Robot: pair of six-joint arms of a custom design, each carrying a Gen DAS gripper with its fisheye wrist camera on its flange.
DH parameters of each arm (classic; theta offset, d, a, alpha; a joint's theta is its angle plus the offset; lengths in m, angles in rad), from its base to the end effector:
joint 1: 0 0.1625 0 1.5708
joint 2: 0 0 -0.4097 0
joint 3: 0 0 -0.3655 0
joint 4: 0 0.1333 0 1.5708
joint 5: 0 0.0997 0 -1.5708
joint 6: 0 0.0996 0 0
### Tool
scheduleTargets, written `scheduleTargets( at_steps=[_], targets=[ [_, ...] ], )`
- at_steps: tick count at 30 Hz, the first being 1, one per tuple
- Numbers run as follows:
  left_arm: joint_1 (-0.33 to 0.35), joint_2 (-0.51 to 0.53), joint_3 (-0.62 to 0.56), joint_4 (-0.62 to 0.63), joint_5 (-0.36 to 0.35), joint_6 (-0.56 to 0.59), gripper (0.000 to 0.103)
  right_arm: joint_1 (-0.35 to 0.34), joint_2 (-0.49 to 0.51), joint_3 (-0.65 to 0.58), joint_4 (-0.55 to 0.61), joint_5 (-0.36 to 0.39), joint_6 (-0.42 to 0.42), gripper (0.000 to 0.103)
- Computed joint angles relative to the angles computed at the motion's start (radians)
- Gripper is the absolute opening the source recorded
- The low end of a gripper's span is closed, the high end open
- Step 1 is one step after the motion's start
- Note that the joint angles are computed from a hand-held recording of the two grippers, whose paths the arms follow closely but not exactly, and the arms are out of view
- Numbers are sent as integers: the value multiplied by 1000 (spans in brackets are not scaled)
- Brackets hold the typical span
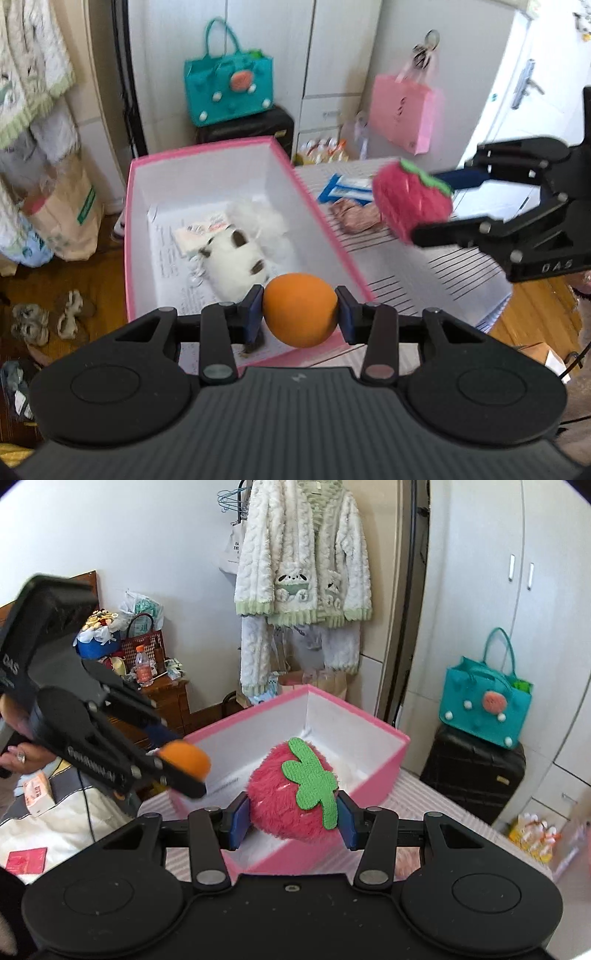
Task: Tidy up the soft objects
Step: 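Carry the orange ball and strawberry plush in both grippers over the pink box, then open the left gripper over the box while the right gripper releases the strawberry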
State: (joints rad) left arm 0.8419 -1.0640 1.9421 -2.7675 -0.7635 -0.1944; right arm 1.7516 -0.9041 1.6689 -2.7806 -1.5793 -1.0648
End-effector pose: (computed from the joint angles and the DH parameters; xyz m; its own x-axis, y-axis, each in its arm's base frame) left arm -0.2122 -0.5459 0.2053 -0.7761 0.1494 -0.6126 0.4919 0.7514 -0.4399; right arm 0.2472 -0.6155 0.1844 -0.3351 -0.8620 0.3802 -0.9396 0.2762 -0.2019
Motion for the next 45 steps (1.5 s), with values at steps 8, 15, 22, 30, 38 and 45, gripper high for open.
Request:
scheduleTargets(
  at_steps=[8, 15, 22, 30, 38, 45],
  targets=[
    [94, 82, -104, 95, 91, 71, 40, 45, 167, -193, 118, -83, 21, 53],
    [138, 132, -188, 173, 143, 130, 41, 106, 317, -335, 136, -354, -75, 53],
    [144, 175, -238, 61, 216, 277, 41, 134, 415, -465, 111, -430, -152, 53],
    [197, 275, -384, -91, 239, 419, 45, 101, 550, -721, 271, -363, -4, 55],
    [202, 311, -416, -237, 232, 506, 50, 80, 557, -738, 223, -314, 78, 76],
    [170, 242, -361, -47, 264, 342, 58, 65, 444, -632, 299, -226, 174, 76]
  ],
)
